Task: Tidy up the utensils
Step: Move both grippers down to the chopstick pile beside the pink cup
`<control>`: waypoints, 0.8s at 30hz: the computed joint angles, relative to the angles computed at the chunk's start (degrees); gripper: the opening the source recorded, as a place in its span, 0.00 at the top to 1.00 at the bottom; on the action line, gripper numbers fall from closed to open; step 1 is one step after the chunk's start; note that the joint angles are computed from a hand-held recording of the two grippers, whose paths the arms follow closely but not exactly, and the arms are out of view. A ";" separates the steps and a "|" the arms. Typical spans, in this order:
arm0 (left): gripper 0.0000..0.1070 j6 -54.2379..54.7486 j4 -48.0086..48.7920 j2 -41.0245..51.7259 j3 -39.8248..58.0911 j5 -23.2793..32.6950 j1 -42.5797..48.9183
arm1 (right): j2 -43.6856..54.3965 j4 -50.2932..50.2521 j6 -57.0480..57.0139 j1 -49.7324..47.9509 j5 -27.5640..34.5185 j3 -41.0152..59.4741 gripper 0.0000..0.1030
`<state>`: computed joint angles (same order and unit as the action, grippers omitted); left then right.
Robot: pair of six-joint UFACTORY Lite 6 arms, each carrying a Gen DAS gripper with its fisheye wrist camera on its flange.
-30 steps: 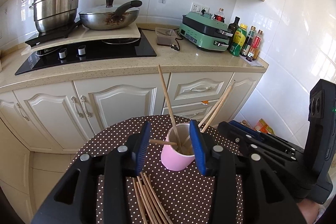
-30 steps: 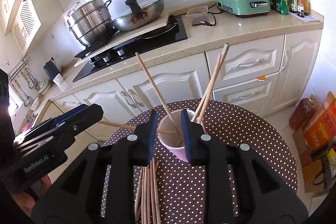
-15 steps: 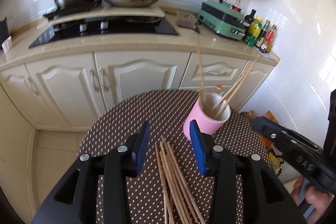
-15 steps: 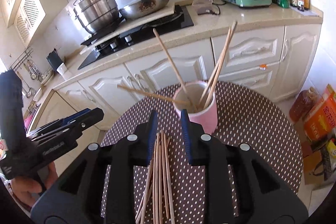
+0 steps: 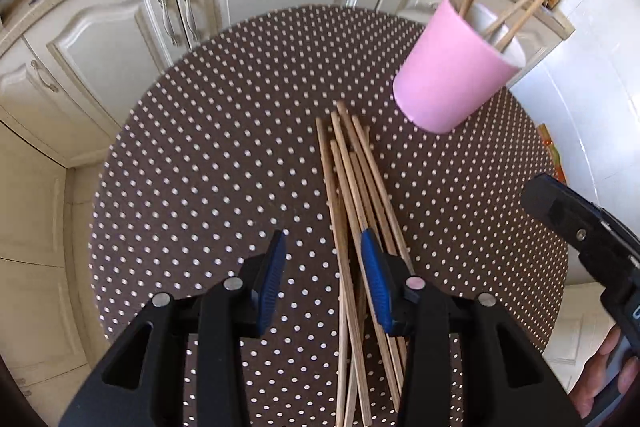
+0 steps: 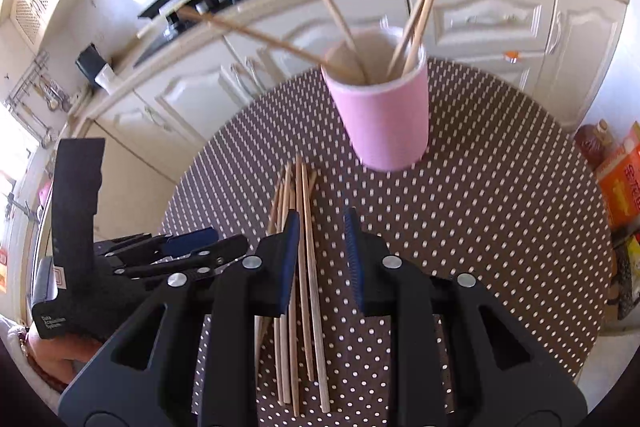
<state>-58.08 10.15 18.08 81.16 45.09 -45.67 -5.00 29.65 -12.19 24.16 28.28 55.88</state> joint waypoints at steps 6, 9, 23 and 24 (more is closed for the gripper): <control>0.64 2.87 -2.63 4.98 0.88 -0.24 0.86 | 3.36 4.94 -5.84 -0.71 0.72 -0.93 0.77; 0.64 3.04 -3.20 6.28 1.00 -0.41 1.60 | 4.60 6.35 -7.51 -0.54 0.64 -0.98 0.77; 0.64 6.74 -9.56 -0.96 -6.72 -3.46 7.89 | 14.79 4.93 -6.71 1.55 3.47 8.24 0.77; 0.64 7.10 -10.49 -0.83 -6.59 -3.37 8.46 | 15.20 4.79 -6.66 1.68 3.68 8.62 0.77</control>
